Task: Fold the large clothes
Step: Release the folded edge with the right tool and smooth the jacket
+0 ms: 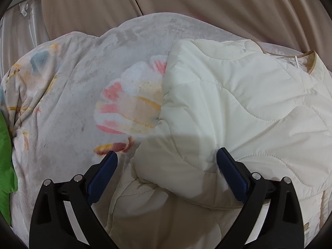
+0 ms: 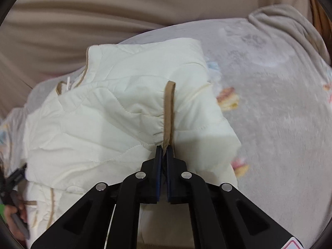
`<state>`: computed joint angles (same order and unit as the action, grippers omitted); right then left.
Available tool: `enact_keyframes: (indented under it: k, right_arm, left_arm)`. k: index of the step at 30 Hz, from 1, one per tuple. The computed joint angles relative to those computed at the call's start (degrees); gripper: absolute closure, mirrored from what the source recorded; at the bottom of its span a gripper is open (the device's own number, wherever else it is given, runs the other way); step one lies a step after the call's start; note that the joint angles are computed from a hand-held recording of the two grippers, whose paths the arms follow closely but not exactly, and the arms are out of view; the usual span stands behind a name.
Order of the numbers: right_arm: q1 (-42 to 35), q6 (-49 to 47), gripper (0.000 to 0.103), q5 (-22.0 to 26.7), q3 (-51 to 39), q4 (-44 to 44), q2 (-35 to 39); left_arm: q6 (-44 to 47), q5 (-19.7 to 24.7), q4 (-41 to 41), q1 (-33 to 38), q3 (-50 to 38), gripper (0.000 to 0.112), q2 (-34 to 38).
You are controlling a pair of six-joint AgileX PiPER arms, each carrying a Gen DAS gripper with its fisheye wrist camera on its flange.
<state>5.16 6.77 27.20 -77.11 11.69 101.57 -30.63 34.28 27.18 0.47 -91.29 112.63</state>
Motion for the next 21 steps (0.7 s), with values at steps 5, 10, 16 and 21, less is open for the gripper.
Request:
enact_keyframes:
  k: [5,10,16,21]
  right_arm:
    - [-1.72,-1.07,0.089,-0.73,8.56,-0.1,-8.84]
    - [-7.55,-11.94,0.076,-0.25,22.81,6.5,-22.81]
    - [-22.97,-33.78,0.056,10.29,36.66,23.46,-36.17]
    - [-37.89,-48.04,0.052,24.06,43.65,32.43,-42.27]
  left_arm:
    - [11.16,-1.15,-15.89,4.42,1.11,0.016,-1.39]
    - [28.43,-1.54,-35.09,10.67,9.86,0.016,-7.83]
    - [50.86,1.37,-52.78,19.14,26.75,0.016,-20.59]
    - [64.8,3.61,-60.03,25.51,40.26,0.016,-32.47]
